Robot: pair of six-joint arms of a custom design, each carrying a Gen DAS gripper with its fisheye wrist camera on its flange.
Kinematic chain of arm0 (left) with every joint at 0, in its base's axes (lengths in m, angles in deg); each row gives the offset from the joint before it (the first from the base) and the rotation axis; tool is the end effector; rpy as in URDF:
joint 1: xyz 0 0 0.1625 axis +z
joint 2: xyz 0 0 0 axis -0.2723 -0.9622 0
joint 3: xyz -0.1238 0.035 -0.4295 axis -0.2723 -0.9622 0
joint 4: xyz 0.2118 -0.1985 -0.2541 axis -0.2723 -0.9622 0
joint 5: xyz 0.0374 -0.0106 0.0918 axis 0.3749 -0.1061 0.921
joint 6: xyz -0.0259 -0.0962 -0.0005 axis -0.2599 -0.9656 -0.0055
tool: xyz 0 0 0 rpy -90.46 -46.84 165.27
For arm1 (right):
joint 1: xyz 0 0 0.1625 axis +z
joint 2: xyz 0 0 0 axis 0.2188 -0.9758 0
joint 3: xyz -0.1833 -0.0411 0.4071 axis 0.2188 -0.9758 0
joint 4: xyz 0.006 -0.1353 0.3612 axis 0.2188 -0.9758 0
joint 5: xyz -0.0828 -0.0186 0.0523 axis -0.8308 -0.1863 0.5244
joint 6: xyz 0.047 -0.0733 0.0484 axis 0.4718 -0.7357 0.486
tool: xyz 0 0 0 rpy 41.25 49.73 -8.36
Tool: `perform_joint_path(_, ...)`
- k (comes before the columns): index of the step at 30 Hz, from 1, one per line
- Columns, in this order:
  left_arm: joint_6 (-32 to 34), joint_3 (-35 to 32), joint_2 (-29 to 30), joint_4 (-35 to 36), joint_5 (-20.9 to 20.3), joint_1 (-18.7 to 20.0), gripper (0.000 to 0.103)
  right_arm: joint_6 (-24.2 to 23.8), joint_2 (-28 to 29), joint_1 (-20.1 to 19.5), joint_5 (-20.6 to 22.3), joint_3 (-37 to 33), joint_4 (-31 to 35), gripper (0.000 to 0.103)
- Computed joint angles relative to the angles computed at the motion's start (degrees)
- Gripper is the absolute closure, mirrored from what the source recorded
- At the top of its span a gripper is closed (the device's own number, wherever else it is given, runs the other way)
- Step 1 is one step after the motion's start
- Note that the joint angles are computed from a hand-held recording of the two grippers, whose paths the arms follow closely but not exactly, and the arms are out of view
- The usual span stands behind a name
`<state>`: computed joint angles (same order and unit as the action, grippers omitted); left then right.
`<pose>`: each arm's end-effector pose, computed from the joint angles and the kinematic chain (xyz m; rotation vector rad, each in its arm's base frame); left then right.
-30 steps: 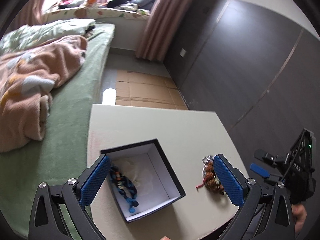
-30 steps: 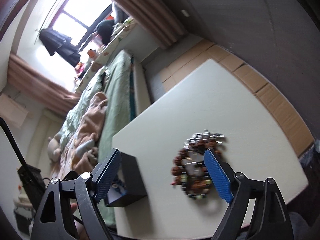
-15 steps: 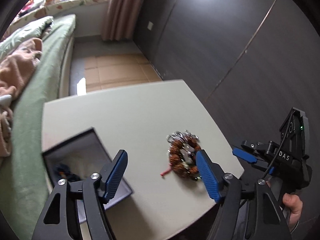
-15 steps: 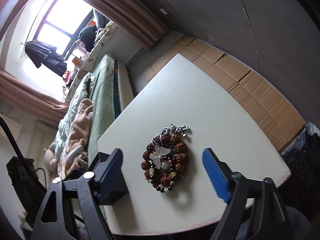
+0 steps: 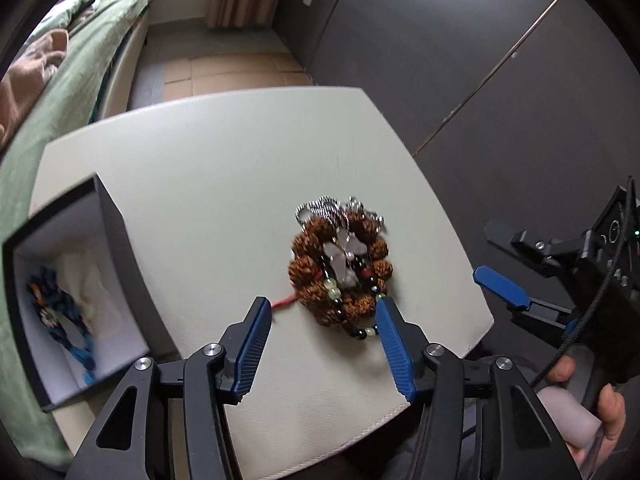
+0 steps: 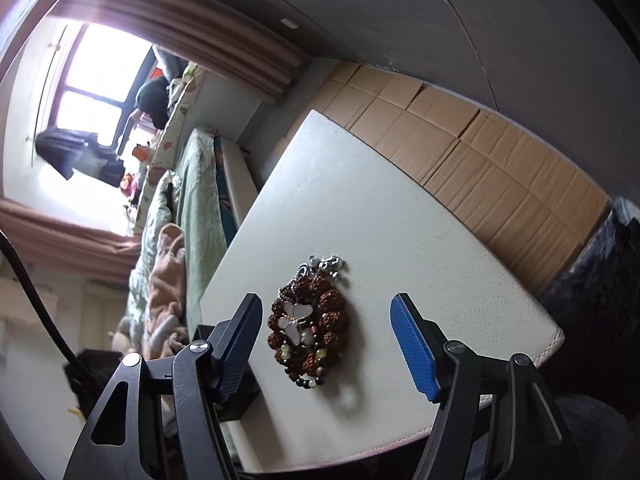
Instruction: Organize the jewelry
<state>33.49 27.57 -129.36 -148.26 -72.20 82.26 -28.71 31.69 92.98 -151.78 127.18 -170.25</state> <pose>-0.1108 -0.6677 0.2448 0.7930 2.7092 -0.1290 0.2505 -0.5687 0.0678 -0.7820 -2.6808 1.2779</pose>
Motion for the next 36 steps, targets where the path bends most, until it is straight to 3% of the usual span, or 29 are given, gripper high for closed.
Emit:
perform_joint_path(4, -1.4, 1.8, 0.3, -1.2, 1.5, -0.7, 0.051, 0.4, -0.1, -0.7, 2.6, 0.9, -1.7, 0.035)
perform_joint_path(6, -2.3, 2.4, 0.9, -1.8, 3.1, -1.1, 0.062, 0.5, -0.1, -0.9, 3.2, 1.3, -2.5, 0.035)
perform_joint_path(13, -3.8, 4.1, 2.2, -4.3, 7.0, -1.9, 0.069, 1.1, -0.3, -2.2, 6.3, 2.1, -3.6, 0.035)
perform_joint_path(14, -3.6, 4.6, 2.0, -5.1, 7.7, -2.1, 0.084, 1.0, -0.2, -2.2, 6.3, 2.0, -3.6, 0.035)
perform_joint_path(15, -3.3, 4.7, 1.8, -5.3, 8.2, -2.3, 0.087, 0.9, -0.2, -2.1, 6.2, 2.0, -3.6, 0.035)
perform_joint_path(22, -0.9, 3.3, 0.4, -4.5, 6.6, -2.1, 0.090, 0.8, 0.0, -1.9, 5.6, 1.4, -2.8, 0.035)
perform_joint_path(23, -0.6, 2.8, 0.1, -4.2, 5.9, -1.9, 0.095, 0.7, 0.1, -1.9, 5.5, 1.1, -2.4, 0.035)
perform_joint_path(31, 3.8, 1.2, -0.4, -4.1, 3.4, -1.3, 0.095, -0.4, 0.9, -0.8, 2.8, -1.9, 2.5, 0.035)
perform_joint_path(36, 4.2, -2.4, 0.2, -2.6, -0.8, 0.7, 0.095, -0.8, 1.3, -0.4, 1.7, -3.4, 5.0, 0.035)
